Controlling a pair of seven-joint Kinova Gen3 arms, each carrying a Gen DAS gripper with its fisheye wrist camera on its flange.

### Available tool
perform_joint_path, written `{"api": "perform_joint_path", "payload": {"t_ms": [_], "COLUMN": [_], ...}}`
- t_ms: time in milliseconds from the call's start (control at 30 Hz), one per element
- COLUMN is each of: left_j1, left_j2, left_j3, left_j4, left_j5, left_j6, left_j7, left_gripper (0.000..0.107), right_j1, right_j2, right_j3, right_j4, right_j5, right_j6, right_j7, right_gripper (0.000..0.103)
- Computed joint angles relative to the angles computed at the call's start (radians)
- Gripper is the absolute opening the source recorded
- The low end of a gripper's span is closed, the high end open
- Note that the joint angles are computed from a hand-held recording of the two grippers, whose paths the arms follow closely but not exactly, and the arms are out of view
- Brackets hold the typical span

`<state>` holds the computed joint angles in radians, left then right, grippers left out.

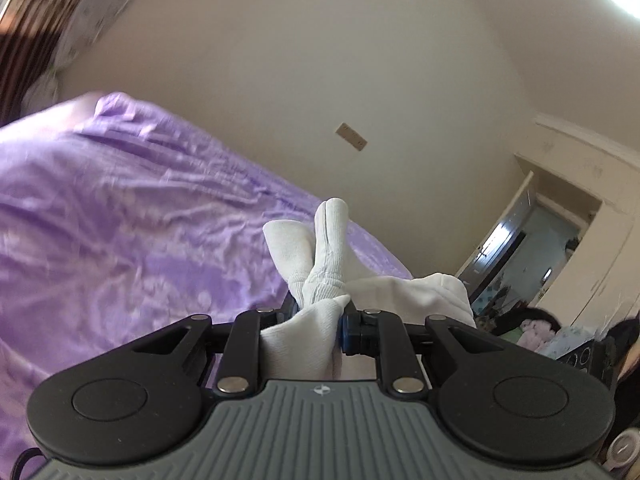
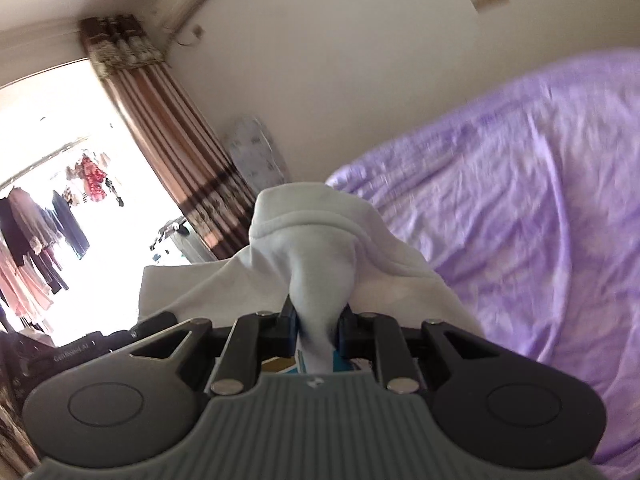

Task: Fold small clothes
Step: 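Hold the T-shirt hem with both grippers and lift it off the bed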

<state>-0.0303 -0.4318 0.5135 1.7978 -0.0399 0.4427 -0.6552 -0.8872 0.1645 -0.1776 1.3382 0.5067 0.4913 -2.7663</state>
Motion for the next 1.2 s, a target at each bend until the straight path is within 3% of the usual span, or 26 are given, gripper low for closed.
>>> {"api": "perform_joint_path", "payload": {"t_ms": [133,233,333,433,567,633,700,767,900,1067,1200], "left_j1": [0.042,0.066,0.036,0.006,0.041,0.095,0.126,0.139,0.17,0.268,0.227], "left_j2": [-0.004,-0.055,-0.159,-0.27,-0.299,-0.222,-0.13,-0.037,0.148,0.355,0.468], "left_j3": [-0.08,-0.141,-0.158,-0.196,-0.225,-0.254,-0.281,-0.296,-0.316,-0.418,-0.402], "left_j4": [0.052,0.103,0.132,0.129,0.094,0.053,0.036,0.035,-0.011,-0.129,-0.211], "left_j5": [0.033,0.063,0.084,0.09,-0.02,-0.027,0.02,0.084,0.193,0.293,0.333], "left_j6": [-0.041,-0.061,-0.007,0.1,0.165,0.192,0.16,0.095,0.047,0.089,0.159], "left_j7": [-0.009,-0.016,0.002,0.0,0.065,0.03,-0.051,-0.133,-0.295,-0.476,-0.551], "left_gripper": [0.02,0.02,0.02,0.02,0.02,0.02,0.02,0.02,0.02,0.02,0.021], "right_j1": [0.018,0.032,0.036,0.012,-0.026,-0.061,-0.081,-0.065,-0.007,0.109,0.169], "right_j2": [0.041,0.101,0.174,0.259,0.352,0.388,0.409,0.405,0.393,0.385,0.465], "right_j3": [-0.011,-0.047,-0.082,-0.094,-0.132,-0.106,-0.052,-0.003,0.074,0.068,0.059], "right_j4": [-0.055,-0.173,-0.312,-0.451,-0.636,-0.727,-0.775,-0.748,-0.665,-0.558,-0.621], "right_j5": [-0.074,-0.138,-0.212,-0.295,-0.387,-0.398,-0.402,-0.427,-0.455,-0.507,-0.544], "right_j6": [0.015,0.077,0.135,0.151,0.193,0.264,0.326,0.35,0.38,0.372,0.412], "right_j7": [0.117,0.239,0.361,0.483,0.634,0.658,0.632,0.58,0.511,0.493,0.513], "right_gripper": [0.013,0.014,0.013,0.013,0.013,0.013,0.013,0.013,0.013,0.013,0.013]}}
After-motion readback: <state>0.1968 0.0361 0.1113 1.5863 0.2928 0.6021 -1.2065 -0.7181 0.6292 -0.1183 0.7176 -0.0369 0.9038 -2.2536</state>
